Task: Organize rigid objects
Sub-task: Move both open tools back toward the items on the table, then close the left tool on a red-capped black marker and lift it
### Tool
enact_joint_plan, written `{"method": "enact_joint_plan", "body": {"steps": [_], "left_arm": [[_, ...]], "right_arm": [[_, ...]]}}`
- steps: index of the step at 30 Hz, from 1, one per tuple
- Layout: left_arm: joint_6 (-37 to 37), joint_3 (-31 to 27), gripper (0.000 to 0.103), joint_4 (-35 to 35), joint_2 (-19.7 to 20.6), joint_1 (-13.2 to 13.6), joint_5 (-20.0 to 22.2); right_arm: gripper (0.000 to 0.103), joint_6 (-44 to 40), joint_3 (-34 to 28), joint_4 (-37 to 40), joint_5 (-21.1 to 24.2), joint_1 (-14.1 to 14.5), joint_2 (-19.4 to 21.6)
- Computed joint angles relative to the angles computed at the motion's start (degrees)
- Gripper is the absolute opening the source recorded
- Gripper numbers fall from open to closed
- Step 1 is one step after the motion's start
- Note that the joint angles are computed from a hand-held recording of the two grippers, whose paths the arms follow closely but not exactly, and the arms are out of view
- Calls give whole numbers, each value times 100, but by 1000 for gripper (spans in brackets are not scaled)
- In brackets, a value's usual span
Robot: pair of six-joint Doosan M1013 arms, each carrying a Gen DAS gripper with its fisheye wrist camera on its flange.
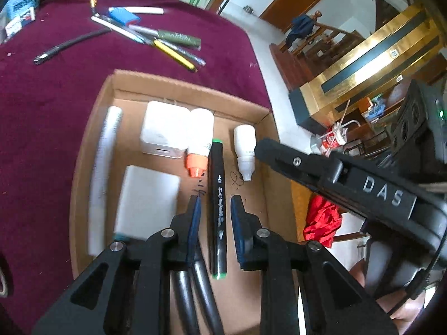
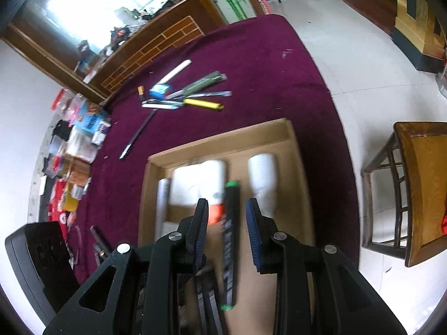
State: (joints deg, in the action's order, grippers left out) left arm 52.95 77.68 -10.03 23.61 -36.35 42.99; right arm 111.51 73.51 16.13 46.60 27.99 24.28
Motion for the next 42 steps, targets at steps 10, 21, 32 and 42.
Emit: {"method": "enact_joint_plan", "body": {"steps": [10, 21, 32, 42], "left_arm": [[-967, 1167, 19, 823, -1026, 164, -602], [-2926, 2606, 19, 2156, -2223, 344, -410], [-4116, 3492, 19, 2564, -2962, 510, -139], [-3536, 3681, 19, 2266, -3190, 736, -170]], "right_arm": [[25, -689, -143, 736, 33, 474, 62], [25, -1155, -1073, 1025, 768, 1145, 882], [25, -905, -1589, 627, 1006, 1425, 1265], [25, -1510, -1536, 1529, 1322, 1629, 1360]]}}
